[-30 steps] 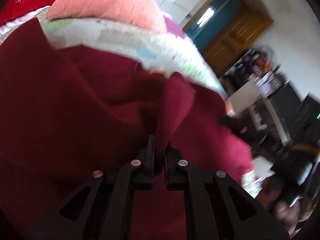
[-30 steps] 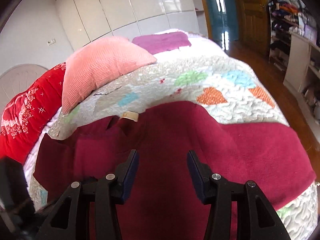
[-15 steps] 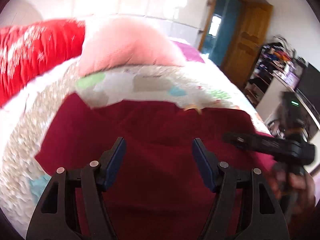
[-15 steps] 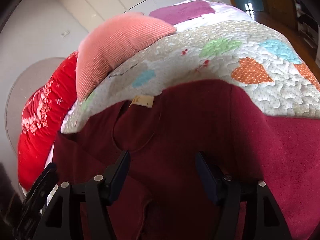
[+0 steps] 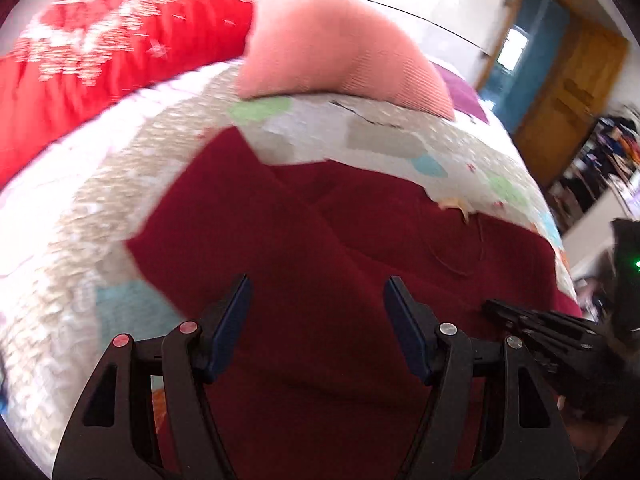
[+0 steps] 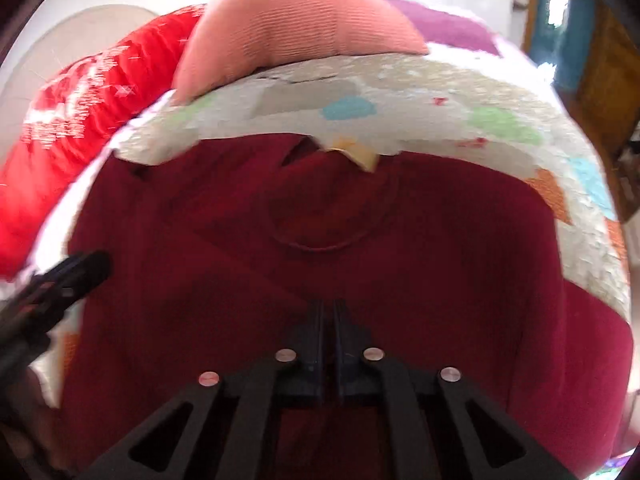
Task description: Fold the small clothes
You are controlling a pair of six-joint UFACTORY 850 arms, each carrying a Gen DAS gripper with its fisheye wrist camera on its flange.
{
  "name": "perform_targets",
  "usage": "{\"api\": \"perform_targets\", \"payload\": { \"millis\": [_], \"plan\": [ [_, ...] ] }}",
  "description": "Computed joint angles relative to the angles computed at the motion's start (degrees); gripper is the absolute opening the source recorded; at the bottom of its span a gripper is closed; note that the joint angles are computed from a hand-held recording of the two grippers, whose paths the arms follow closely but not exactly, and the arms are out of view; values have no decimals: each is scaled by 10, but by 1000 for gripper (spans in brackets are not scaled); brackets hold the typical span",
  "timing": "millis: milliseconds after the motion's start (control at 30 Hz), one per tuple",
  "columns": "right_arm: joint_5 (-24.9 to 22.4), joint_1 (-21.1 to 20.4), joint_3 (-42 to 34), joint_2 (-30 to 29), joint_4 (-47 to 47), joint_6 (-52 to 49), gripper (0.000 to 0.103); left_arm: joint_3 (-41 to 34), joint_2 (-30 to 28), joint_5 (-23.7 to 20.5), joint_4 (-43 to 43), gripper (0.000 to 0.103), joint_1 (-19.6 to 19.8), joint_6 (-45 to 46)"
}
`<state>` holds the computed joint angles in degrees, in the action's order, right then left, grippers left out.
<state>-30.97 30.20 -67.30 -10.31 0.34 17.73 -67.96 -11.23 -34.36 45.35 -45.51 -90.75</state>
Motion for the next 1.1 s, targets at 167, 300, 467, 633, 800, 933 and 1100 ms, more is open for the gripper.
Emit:
{"api": "perform_targets", "payload": {
  "millis": [167,300,467,633,800,933,1100],
  "plan": [
    [-89,-3,-76,-7,-70,4,0,-31,1,-70,-21,68,-13,-48],
    [-141,-17,-136,-41,-145,24,0,-75,-19,-131,-17,68,-25,-74],
    [-172,-27,-164,-90,-142,3,0,-122,-50,-154,-38,68,-20,-12],
    [-175,-34,-185,-99,-78,-38,3,-120,-49,-145,-37,68,-5,27],
    [-160,-52,-175,-71,-52,-21,27,-90,-23,-139,-30,68,11,54],
    [-146,-76,-142,-39,-25,-10,31,-80,-17,-134,-36,68,24,71],
    [-145,-97,-89,-10,85,-56,31,-79,-23,-131,-50,68,45,85]
  ]
}}
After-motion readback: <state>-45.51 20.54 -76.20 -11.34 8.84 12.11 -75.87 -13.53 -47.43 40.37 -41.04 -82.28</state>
